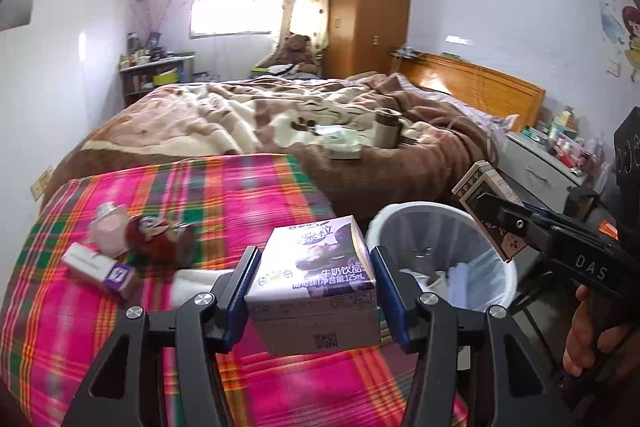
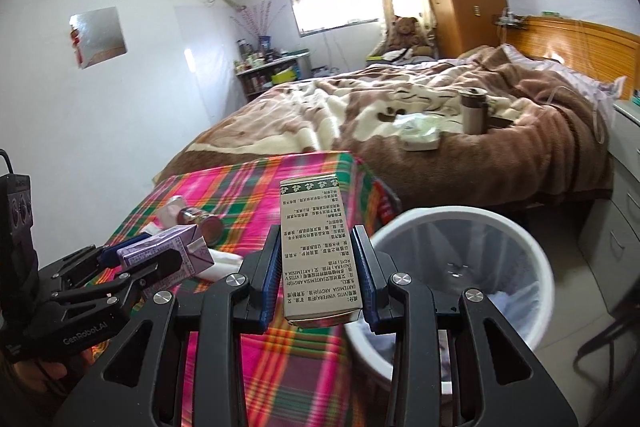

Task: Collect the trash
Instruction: 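Carry the purple box and white medicine box over the wastebasket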

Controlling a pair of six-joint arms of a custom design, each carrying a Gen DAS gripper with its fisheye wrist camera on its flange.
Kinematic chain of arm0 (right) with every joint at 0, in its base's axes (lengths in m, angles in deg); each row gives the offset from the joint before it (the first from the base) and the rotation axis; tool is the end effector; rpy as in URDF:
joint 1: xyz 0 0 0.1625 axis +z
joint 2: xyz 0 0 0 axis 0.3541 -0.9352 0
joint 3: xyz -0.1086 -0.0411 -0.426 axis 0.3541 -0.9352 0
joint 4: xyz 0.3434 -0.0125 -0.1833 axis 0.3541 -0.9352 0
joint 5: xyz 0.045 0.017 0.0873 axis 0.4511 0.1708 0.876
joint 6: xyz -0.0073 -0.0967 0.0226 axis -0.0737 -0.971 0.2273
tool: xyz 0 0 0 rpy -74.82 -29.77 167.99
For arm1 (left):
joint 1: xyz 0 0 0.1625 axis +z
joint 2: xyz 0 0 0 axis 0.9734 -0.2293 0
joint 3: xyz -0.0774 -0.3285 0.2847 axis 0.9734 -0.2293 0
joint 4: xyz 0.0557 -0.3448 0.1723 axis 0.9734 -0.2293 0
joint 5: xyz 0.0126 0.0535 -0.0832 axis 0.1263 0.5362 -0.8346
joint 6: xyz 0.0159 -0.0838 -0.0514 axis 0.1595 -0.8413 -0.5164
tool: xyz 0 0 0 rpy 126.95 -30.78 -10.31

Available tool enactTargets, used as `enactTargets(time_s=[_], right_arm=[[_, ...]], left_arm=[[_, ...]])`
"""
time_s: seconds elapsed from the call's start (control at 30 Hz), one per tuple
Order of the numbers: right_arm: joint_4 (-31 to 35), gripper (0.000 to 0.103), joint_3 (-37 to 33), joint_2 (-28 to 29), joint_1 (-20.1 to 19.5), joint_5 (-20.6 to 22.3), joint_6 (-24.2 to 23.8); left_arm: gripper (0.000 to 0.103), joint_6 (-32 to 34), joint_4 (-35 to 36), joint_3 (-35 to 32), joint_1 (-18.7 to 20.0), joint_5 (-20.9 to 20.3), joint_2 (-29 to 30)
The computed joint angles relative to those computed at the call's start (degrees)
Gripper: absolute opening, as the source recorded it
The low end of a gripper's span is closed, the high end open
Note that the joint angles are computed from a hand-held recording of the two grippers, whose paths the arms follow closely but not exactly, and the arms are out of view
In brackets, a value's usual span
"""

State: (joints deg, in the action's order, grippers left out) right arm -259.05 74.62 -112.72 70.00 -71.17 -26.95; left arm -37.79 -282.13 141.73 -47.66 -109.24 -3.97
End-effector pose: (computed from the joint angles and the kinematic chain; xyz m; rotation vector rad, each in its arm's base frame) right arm 0.1218 -0.3476 0.1221 0.5872 -2.4000 1.2111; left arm -0.1685 -0.3340 0.1016 0.7777 2.3282 -1.0587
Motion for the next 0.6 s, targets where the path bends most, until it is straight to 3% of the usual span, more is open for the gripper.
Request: enactTargets(time_s=[0.6], right_arm=[[-2.2, 0.035, 1.4, -3.5, -7.1, -4.4, -0.2]], left_arm=[[0.056, 4.2, 3.1, -11.2, 1.7, -10.7, 7.9]])
